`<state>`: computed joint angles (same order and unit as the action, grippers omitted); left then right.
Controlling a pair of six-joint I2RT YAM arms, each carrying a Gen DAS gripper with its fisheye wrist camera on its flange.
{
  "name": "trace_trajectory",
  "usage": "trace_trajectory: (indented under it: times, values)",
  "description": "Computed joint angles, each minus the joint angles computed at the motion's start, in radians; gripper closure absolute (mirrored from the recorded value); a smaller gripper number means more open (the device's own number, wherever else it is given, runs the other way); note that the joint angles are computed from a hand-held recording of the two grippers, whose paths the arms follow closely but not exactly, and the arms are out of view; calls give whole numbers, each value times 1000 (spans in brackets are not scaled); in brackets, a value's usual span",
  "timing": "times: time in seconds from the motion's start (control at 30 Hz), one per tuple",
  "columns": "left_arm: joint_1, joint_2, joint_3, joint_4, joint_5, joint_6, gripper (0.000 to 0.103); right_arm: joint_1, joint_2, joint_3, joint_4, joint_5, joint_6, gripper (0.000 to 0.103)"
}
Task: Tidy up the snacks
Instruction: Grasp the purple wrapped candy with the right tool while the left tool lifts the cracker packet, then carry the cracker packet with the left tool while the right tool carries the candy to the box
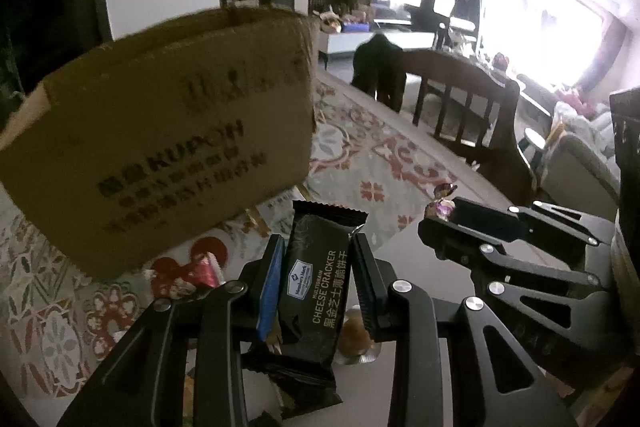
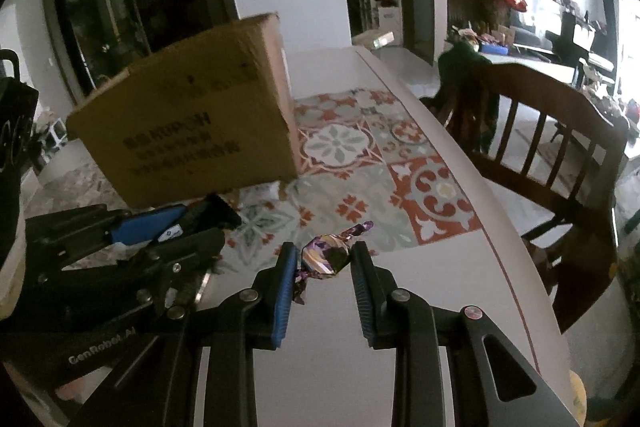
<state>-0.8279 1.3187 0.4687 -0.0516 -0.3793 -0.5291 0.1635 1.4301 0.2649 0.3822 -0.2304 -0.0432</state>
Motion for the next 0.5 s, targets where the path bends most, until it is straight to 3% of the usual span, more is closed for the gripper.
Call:
trace_trajectory:
  times: [0.5]
  values:
    - [-37, -261, 17, -199, -141, -54, 69, 68, -252, 19, -163, 1, 31, 74]
